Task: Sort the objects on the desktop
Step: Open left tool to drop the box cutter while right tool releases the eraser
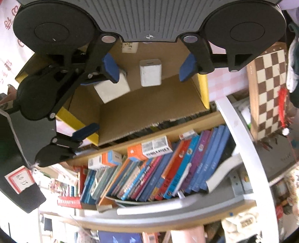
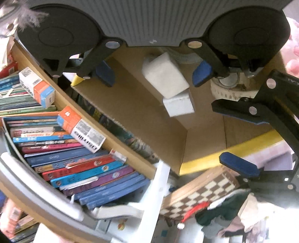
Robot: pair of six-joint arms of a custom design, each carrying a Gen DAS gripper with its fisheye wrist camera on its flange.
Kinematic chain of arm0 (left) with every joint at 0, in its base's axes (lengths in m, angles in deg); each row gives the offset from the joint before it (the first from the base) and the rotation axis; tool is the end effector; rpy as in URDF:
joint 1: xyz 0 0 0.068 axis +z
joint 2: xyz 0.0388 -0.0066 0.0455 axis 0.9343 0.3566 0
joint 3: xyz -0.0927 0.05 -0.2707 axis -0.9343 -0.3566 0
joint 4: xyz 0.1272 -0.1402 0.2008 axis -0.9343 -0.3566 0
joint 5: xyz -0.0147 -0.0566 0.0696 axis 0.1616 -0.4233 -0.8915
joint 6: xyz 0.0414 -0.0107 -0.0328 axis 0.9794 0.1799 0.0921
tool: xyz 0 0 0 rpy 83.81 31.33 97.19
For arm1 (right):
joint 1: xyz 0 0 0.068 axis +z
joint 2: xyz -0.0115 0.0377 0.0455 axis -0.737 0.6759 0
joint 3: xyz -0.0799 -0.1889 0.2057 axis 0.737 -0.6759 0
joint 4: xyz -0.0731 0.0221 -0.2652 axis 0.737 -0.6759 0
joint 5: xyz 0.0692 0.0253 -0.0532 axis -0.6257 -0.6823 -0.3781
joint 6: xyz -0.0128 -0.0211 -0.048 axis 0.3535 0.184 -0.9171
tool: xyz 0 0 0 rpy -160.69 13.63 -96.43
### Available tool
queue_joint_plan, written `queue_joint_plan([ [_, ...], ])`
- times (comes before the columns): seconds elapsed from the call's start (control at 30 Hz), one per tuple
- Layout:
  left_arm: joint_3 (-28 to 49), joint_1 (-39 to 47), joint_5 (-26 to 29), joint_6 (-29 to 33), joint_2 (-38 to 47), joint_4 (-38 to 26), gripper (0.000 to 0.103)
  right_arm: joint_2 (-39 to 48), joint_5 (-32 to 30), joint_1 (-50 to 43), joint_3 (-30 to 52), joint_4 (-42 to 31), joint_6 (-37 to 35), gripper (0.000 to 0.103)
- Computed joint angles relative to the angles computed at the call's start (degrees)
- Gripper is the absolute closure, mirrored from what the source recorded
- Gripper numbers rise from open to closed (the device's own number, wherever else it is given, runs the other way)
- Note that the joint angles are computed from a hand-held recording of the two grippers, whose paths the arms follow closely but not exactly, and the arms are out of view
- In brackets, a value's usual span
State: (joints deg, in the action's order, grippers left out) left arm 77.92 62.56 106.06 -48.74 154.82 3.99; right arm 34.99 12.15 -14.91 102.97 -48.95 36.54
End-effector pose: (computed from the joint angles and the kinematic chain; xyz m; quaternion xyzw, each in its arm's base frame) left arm 0.2821 -0.0490 0.1903 0.4121 0.8051 -0.1219 0.4087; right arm 0.2457 0.1426 0.1818 -0.1901 0.9040 -0.0545 0.3791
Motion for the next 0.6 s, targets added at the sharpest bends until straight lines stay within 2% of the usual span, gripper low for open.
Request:
queue_joint_plan([
  [0.13,-1.57,1.21,1.17,-2.2,-4.0,0.05,0.02,-4.08,2.38,1.63,-1.04,-0.96,1.0,0.013],
  [0.27,-2.65,3.16,3.92,-4.39,-8.03,-1.44,0.019,-7.87,5.22,3.99,-1.76,-2.51,2.9,0.013],
  [0.6,-5.5,9.02,8.43,-2.37,-15.91,-5.45,0.018,-16.56,16.53,12.82,-2.71,-7.77,10.55,0.01],
])
